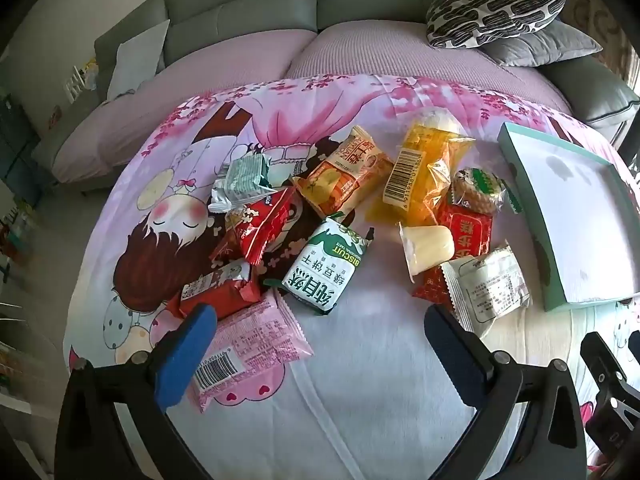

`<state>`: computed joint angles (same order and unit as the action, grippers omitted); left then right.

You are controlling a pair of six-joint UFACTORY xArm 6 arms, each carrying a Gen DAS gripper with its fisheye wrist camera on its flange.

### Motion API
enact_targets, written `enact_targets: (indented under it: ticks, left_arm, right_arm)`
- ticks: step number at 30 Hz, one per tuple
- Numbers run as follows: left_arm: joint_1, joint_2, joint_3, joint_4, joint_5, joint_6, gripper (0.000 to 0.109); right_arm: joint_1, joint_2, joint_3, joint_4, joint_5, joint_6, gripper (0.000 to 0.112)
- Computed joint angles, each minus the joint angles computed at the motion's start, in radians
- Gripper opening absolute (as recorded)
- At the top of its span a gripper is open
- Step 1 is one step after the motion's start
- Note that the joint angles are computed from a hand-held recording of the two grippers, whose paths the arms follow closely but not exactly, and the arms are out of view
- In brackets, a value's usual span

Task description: Organize snacks

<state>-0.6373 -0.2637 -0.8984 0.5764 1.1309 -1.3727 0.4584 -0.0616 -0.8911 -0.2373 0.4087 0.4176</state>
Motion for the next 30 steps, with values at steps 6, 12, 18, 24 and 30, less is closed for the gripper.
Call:
enact_targets:
  ticks: [6,12,18,24,30]
  left_arm:
    - [-0.003,0.006,-0.006,-0.005,0.002,-0.003,0.103]
    - [-0.009,0.006,-0.003,0.000,0.005,-0.008,0.103]
    - [-0.002,0.006,-0.003,-0.007,0.002,0.000,0.103]
    - [-0.002,0.003,0.002,-0.004,0.000,0.001,0.103]
    - [-0.001,0.001,0.004,-0.005,-0.001,0.001,0.103]
  right_arm:
    - [-0.001,-0.002,0.003,-0.007,-0.001,0.002,0.103]
    - [-0.002,0.000,0.000,-0.002,0.003,0.000,0.103]
    - [-0.003,0.001,0.000,-0.006,0.001,0.003,0.103]
    - [-0.002,-0.003,0.002,-0.020,-0.001,0.008,0.103]
    - [-0.003,-0.001,0.000,-0.014,0.000,0.006,0.103]
